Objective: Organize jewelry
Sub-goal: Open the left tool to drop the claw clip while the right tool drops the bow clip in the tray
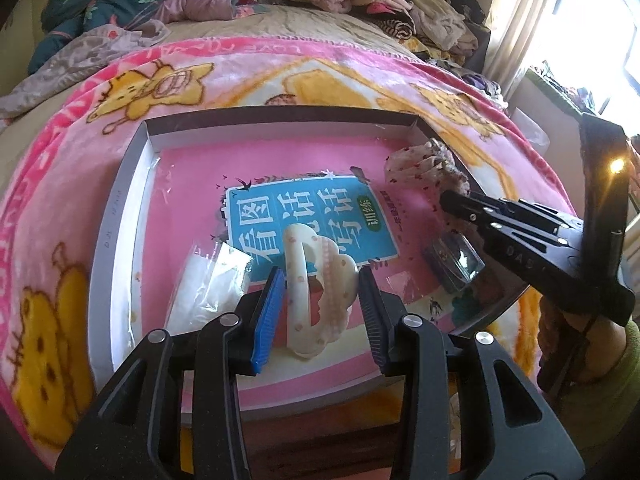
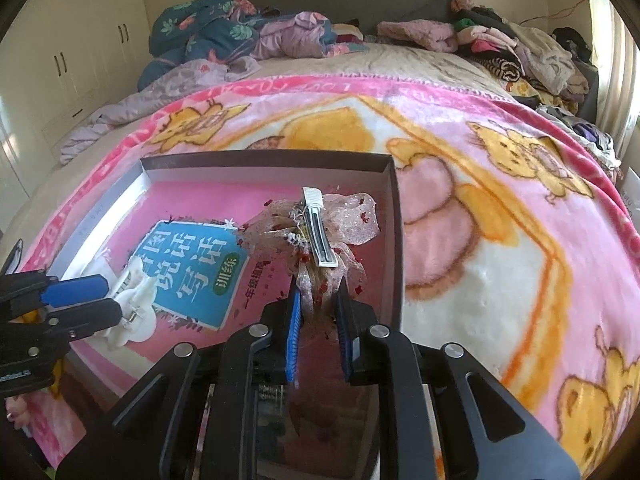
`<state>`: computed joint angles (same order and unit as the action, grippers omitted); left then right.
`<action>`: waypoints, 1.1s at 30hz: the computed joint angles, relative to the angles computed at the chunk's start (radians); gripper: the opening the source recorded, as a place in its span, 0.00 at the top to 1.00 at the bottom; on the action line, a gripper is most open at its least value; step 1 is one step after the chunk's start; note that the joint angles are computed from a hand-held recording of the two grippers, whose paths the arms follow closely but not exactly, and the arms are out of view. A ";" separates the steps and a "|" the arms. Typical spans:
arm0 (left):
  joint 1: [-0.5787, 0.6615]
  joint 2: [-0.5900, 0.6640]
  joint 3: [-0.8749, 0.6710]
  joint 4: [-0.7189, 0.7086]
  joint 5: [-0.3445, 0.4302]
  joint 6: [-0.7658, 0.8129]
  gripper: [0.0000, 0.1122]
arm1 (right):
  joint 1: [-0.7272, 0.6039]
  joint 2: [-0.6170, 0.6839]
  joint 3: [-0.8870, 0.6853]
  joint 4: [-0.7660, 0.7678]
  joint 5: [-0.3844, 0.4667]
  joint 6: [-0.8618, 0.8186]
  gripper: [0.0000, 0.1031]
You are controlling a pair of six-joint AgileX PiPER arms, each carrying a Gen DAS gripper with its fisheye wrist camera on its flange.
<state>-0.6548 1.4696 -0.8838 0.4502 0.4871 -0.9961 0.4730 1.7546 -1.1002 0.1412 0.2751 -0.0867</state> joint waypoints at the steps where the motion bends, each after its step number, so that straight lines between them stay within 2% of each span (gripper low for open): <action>1: 0.000 -0.004 0.002 0.004 0.004 -0.004 0.70 | 0.003 0.003 -0.004 -0.017 0.003 0.015 0.78; 4: 0.004 -0.021 0.012 -0.002 0.007 0.002 0.68 | 0.004 0.000 0.001 -0.027 0.003 0.026 0.73; 9: 0.002 -0.049 0.024 0.008 0.019 -0.011 0.64 | 0.000 -0.046 0.047 0.024 -0.022 -0.004 0.54; 17: -0.024 -0.110 0.045 0.046 0.063 -0.061 0.61 | 0.022 -0.155 0.141 -0.096 -0.045 0.129 0.38; 22: -0.046 -0.161 0.068 0.074 0.098 -0.099 0.59 | 0.043 -0.236 0.207 -0.126 -0.050 0.173 0.31; 26: -0.072 -0.209 0.093 0.103 0.129 -0.146 0.57 | 0.071 -0.293 0.246 -0.232 -0.043 0.291 0.31; 29: -0.089 -0.242 0.111 0.119 0.148 -0.176 0.55 | 0.094 -0.338 0.274 -0.302 -0.033 0.372 0.24; 33: -0.116 -0.286 0.133 0.143 0.185 -0.217 0.53 | 0.121 -0.397 0.312 -0.408 -0.023 0.491 0.23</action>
<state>-0.7713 1.1840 -0.7504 0.5936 0.6720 -1.2135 0.5943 1.3574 -0.7885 -0.2667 0.2526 0.4046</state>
